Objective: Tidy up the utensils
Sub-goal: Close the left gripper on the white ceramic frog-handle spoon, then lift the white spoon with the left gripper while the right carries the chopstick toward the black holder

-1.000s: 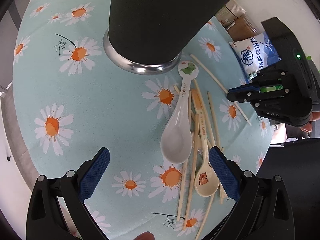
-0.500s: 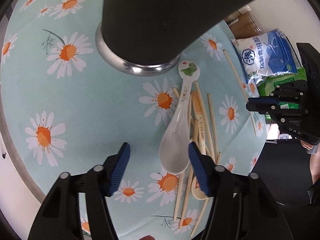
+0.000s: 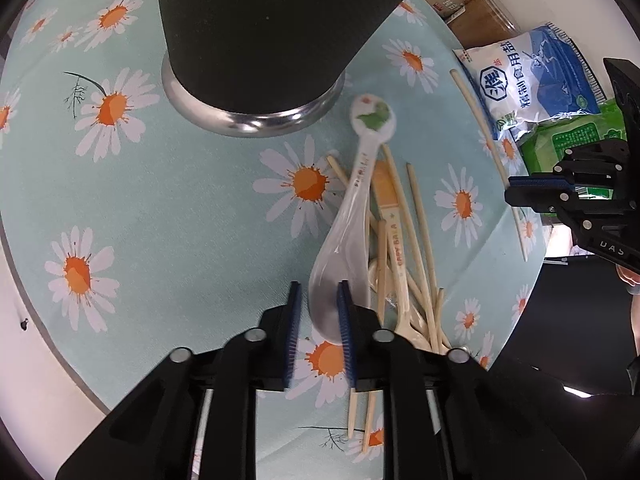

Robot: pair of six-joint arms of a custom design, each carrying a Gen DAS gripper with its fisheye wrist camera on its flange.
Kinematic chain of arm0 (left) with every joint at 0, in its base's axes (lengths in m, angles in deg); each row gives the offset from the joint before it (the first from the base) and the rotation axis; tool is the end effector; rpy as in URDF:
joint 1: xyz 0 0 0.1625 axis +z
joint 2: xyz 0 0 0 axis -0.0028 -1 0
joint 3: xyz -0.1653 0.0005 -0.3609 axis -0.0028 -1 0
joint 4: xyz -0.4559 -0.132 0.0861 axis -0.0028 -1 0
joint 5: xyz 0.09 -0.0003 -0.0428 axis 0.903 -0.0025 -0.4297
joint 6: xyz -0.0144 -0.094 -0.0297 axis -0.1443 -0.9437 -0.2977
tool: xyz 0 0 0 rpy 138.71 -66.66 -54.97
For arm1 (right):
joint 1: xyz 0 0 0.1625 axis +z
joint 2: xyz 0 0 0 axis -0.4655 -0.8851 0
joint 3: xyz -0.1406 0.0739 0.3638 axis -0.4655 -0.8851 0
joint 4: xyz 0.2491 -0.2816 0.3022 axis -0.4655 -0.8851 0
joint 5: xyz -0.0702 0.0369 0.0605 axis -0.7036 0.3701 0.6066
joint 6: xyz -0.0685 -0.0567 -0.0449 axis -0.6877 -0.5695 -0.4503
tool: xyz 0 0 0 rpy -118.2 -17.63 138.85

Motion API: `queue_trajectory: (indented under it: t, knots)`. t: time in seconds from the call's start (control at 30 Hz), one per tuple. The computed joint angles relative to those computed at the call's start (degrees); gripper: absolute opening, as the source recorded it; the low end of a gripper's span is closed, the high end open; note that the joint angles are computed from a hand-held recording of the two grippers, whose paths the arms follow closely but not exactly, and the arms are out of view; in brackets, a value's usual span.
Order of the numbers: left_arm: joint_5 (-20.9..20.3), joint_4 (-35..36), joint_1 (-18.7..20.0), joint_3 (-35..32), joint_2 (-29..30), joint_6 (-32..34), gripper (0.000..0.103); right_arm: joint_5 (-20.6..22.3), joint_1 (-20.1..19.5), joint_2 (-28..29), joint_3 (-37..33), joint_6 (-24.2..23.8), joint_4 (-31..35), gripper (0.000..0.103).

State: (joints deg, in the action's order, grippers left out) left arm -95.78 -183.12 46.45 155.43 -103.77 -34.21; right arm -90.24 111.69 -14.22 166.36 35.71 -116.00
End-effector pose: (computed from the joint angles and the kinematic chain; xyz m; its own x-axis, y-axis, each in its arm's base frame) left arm -0.3809 -0.6250 -0.0231 -0.8394 0.4140 -0.3522 0.3300 0.9030 0.2752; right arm 0.0110 -0.6227 0.3716 -0.7518 -0.4327 0.4976 -0.3340 0.9005 0.2783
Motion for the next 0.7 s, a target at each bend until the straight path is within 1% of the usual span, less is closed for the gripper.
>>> queue_trajectory:
  t: [0.2, 0.4, 0.57, 0.7]
  knots:
    - [0.7, -2.1, -0.1, 1.6, -1.1, -1.0, 0.005, 0.7, 0.0, -0.5, 0.9, 0.0, -0.6, 0.006]
    - [1.0, -3.9, -0.4, 3.4, -2.2, -1.3, 0.004, 1.5, -0.1, -0.9, 1.9, 0.0, -1.2, 0.006]
    - [1.8, -6.4, -0.9, 6.0, -4.1, -1.4, 0.004, 3.2, -0.2, -1.7, 2.6, -0.1, -1.5, 0.006]
    - [3.9, -9.0, -2.3, 8.4, -5.8, -1.7, 0.004, 4.8, -0.5, -2.3, 2.8, -0.1, -1.4, 0.006]
